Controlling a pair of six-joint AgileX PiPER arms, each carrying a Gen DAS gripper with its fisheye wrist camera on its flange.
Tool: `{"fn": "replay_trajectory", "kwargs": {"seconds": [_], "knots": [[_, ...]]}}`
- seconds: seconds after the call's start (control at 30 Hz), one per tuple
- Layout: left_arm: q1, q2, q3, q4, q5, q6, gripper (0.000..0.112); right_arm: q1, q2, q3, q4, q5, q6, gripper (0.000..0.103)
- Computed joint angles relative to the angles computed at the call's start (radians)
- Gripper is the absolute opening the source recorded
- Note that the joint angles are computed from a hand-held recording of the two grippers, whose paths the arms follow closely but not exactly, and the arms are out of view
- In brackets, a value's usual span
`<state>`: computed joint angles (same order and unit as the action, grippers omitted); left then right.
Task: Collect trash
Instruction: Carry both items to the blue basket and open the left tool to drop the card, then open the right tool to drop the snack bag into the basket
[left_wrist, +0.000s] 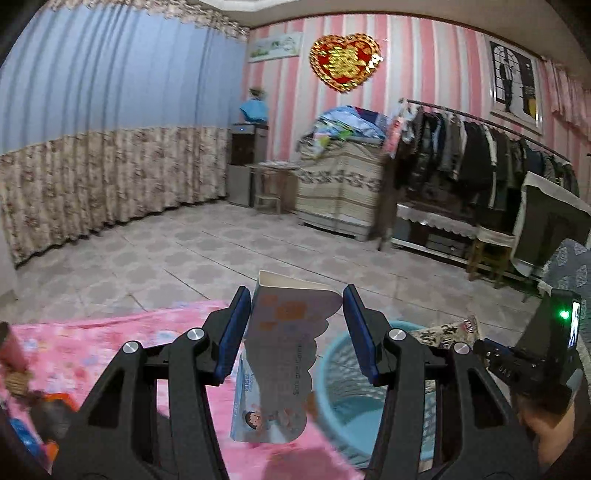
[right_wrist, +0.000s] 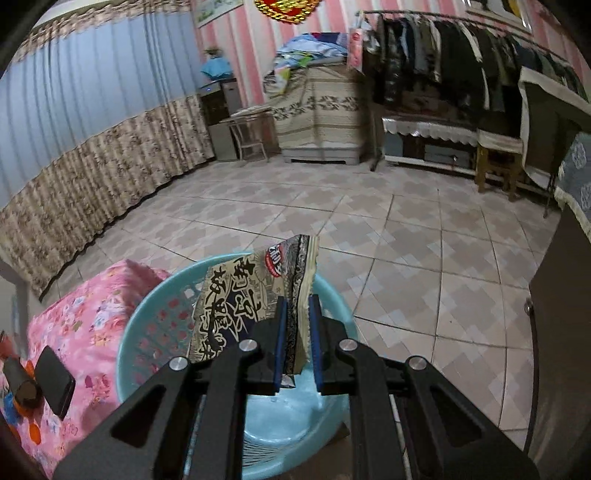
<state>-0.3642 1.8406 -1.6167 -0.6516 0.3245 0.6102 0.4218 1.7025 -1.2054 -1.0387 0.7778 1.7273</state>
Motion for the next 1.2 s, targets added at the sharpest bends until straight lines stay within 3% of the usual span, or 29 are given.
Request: {"fn": "replay_trajectory", "kwargs": {"seconds": [0.2,0.37,0.53,0.6,0.7,0.93,1.0,1.2], "knots": [[-0.107,0.130,-0.118,0.126,-0.006,-0.135,0.051,-0.024,0.011,0.011,0.011,-0.021,0.000,0.013],[-0.162,0.209,-0.186,0.139,-0.010,-0.162,0.051,-0.031,0.031,0.006,0.026,-0.038,-0.006,0.012],[-0.186,0.313,-0.311,0.243,0.032,-0.283,0.051,-0.036,0.042,-0.004,0.034,-0.047,-0.015,0.012],[-0.193,0.324,-0.324,0.283,0.037,-0.317,0.058,-0.035,0.043,-0.005,0.035,-0.044,-0.013,0.012],[-0.196,0.310,-0.300,0.336,0.019,-0.357,0.070,-0.048,0.044,-0.001,0.039,-0.059,-0.017,0.013],[-0.181,0.202,-0.155,0.635,-0.082,-0.604,0.094,-0.044,0.077,-0.030,0.064,-0.068,-0.039,0.013],[-0.169,0.177,-0.134,0.696,-0.091,-0.658,0.095,-0.038,0.088,-0.043,0.071,-0.063,-0.054,0.013],[-0.118,0.140,-0.123,0.649,-0.062,-0.633,0.098,-0.026,0.124,-0.089,0.107,-0.049,-0.100,0.016]]}}
